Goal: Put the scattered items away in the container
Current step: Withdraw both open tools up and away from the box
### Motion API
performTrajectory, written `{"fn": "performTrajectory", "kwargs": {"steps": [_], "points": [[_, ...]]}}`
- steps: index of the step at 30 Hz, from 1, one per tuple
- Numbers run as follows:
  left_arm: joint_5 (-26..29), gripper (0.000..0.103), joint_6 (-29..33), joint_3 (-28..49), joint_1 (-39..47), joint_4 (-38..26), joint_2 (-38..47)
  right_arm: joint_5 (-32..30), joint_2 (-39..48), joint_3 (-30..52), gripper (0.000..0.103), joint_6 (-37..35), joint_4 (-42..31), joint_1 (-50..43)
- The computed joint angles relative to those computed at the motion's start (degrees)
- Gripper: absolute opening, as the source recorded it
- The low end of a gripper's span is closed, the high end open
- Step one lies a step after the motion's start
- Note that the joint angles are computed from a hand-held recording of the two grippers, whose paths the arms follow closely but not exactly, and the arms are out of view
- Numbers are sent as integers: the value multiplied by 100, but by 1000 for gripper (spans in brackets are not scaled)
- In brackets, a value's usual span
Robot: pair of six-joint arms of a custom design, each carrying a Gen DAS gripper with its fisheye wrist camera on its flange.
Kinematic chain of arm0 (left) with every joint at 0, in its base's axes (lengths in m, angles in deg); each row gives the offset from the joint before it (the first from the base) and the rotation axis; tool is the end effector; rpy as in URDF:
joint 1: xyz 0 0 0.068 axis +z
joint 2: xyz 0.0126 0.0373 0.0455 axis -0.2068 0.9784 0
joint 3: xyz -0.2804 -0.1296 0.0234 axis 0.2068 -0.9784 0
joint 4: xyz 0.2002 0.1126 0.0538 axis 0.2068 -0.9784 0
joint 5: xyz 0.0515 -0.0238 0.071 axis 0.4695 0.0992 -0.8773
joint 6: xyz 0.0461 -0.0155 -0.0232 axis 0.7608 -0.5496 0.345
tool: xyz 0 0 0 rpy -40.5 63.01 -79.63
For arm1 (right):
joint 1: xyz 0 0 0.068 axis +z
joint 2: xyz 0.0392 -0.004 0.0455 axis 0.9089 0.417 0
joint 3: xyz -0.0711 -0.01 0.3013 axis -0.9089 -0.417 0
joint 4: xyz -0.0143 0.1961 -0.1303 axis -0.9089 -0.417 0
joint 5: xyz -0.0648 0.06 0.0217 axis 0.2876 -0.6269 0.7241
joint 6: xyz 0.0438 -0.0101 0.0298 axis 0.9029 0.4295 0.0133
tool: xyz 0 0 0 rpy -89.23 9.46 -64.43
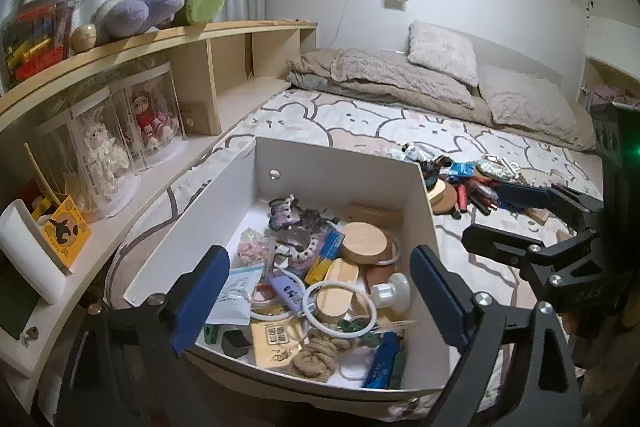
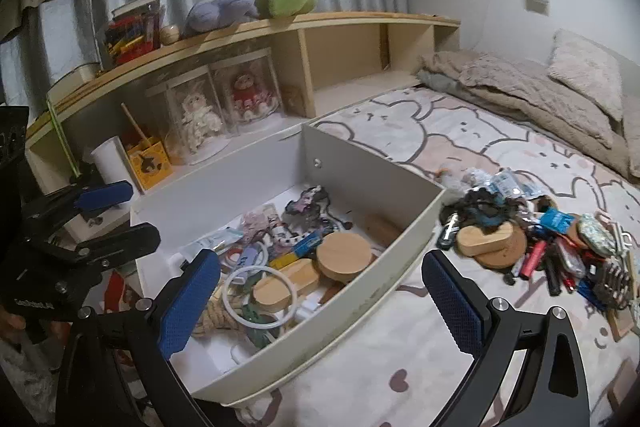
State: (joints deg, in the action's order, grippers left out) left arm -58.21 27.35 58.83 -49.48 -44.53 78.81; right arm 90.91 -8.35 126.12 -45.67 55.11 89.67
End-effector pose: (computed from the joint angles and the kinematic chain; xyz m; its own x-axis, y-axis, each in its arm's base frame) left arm 0.2406 -0.1740 0.3257 -0.5428 0.1677 -0.8230 0.3296 0.9438 -0.0250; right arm 0.2454 0.1096 0.3071 -0.5700 -0.0636 -0.8192 -0.2888 0.9489 0.1273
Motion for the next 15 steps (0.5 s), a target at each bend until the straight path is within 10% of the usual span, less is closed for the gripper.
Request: {"fn": "performTrajectory", "kwargs": {"steps": [15], "points": [[-155, 103, -420, 6, -475, -26, -242, 451, -986, -497, 103, -62, -133, -274]]}}
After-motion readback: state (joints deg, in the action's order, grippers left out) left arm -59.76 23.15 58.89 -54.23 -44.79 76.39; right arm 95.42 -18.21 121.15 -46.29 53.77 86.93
